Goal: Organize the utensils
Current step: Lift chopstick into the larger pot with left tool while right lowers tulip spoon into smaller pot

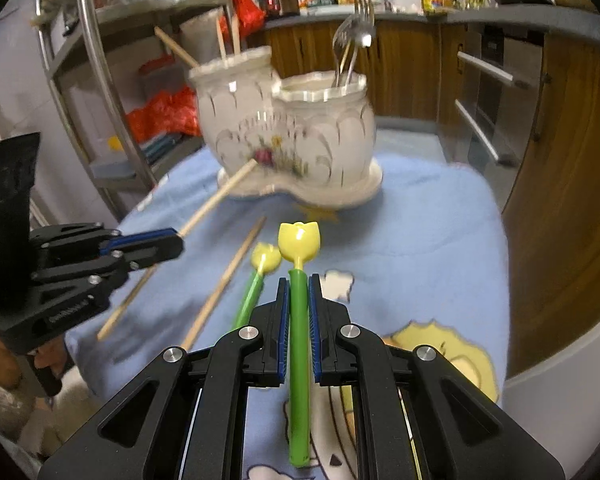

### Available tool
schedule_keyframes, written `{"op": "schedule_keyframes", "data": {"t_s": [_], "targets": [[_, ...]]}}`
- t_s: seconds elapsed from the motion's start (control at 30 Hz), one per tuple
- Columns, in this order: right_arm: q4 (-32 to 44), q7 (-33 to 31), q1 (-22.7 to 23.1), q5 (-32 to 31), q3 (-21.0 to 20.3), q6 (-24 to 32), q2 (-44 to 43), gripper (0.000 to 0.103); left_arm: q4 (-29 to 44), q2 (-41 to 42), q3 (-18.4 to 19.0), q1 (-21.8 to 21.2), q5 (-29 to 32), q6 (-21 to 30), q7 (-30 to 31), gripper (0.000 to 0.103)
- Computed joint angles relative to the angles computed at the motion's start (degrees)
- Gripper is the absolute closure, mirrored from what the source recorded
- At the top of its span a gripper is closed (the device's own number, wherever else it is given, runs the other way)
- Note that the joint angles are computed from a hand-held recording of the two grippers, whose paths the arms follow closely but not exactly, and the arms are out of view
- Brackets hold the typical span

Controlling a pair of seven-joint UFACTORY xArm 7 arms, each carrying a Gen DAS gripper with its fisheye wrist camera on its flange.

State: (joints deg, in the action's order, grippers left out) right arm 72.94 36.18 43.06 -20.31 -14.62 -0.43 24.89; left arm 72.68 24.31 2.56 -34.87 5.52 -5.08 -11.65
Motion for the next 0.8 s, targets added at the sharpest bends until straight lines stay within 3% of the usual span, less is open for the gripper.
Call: {"op": "schedule_keyframes", "data": {"t_s": [0.17, 0.33, 0.5, 0.6, 0.73, 0.8], "targets": [[1.4, 0.8, 5.0, 0.3, -6.6, -3.8, 0.0, 0.093, -4.2, -3.1, 2.8, -1.3, -1.9, -12.7, 2.9, 0.097], [5.5, -1.5, 6.2, 4.1, -9.2, -5.4, 1.6, 0.093, -0.3, -1.7, 4.6, -2.0, -8.4, -19.5, 8.7, 0.097], [11.4, -3.5, 5.4, 9.0, -10.7, -8.9, 5.1, 0.093, 8.5, 3.0, -0.6, 5.2, -9.1, -21.8, 8.3, 0.097], [15.6, -5.3, 4.0, 11.5, -10.2, -11.3, 8.1, 0.093, 15.6, 7.9, -6.5, 11.7, -6.3, -22.9, 5.7, 0.097], [22.4, -7.4, -1.0, 13.8, -5.8, -13.7, 12.8, 0.093, 27.2, 15.9, -13.3, 17.6, -0.4, -22.4, 0.4, 0.097], [25.5, -8.5, -2.1, 15.3, -4.9, -14.1, 15.0, 0.093, 33.6, 19.8, -14.9, 18.4, 2.2, -20.9, -1.7, 0.097]]}}
